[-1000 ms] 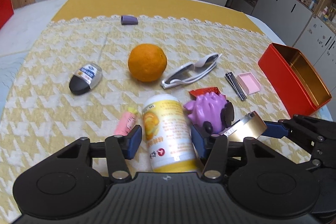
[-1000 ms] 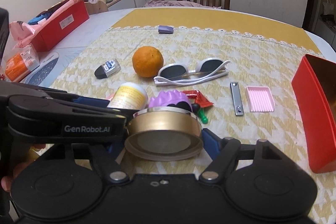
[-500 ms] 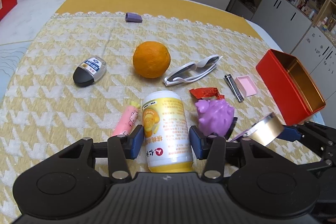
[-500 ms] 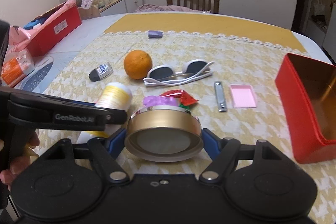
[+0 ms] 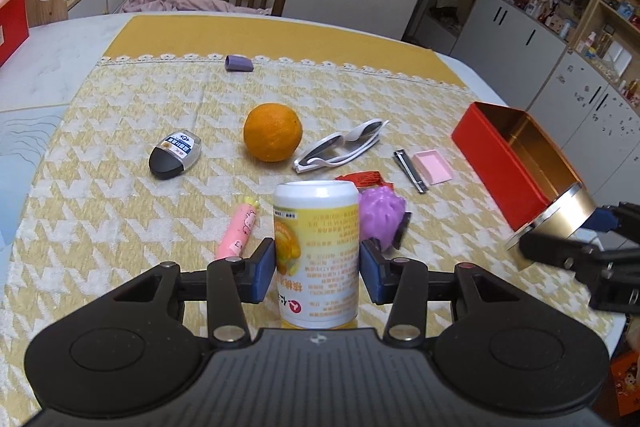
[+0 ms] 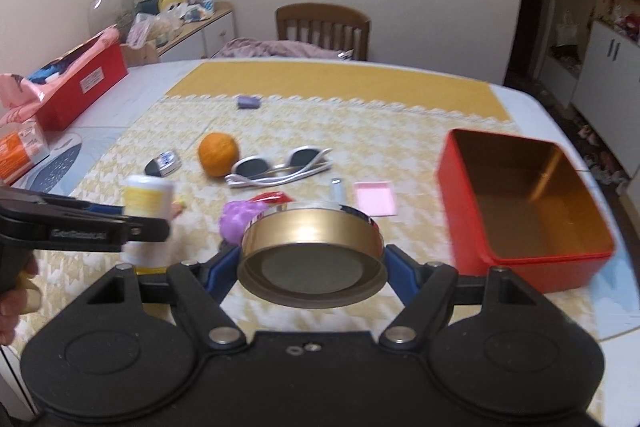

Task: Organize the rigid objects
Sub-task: 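Carry the gold tin and yellow bottle into the red box with both tools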

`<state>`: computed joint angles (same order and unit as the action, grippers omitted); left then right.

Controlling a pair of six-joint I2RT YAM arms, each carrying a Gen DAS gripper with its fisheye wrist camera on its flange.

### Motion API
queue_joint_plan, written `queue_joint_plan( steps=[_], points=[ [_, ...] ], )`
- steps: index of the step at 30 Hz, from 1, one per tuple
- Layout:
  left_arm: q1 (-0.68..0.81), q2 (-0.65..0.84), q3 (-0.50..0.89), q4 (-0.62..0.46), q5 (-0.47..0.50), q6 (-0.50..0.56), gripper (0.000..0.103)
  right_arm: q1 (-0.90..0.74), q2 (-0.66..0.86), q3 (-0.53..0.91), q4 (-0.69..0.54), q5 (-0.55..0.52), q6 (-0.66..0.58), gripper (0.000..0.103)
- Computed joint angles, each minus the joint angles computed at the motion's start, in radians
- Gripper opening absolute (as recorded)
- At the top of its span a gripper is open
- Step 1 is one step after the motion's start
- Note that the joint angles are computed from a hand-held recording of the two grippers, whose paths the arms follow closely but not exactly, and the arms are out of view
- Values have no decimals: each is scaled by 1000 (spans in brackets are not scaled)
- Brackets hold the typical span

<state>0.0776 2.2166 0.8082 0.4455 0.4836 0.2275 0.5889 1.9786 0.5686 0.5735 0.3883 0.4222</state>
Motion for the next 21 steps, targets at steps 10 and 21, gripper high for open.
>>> queue_joint_plan(
  steps=[10, 21],
  points=[
    [-16, -167, -95, 6, 76, 25, 44, -60, -157, -137, 11, 128, -32, 76],
    [-245, -209, 13, -113, 17, -135, 44, -392, -134, -216, 190, -55, -251, 76]
  ],
)
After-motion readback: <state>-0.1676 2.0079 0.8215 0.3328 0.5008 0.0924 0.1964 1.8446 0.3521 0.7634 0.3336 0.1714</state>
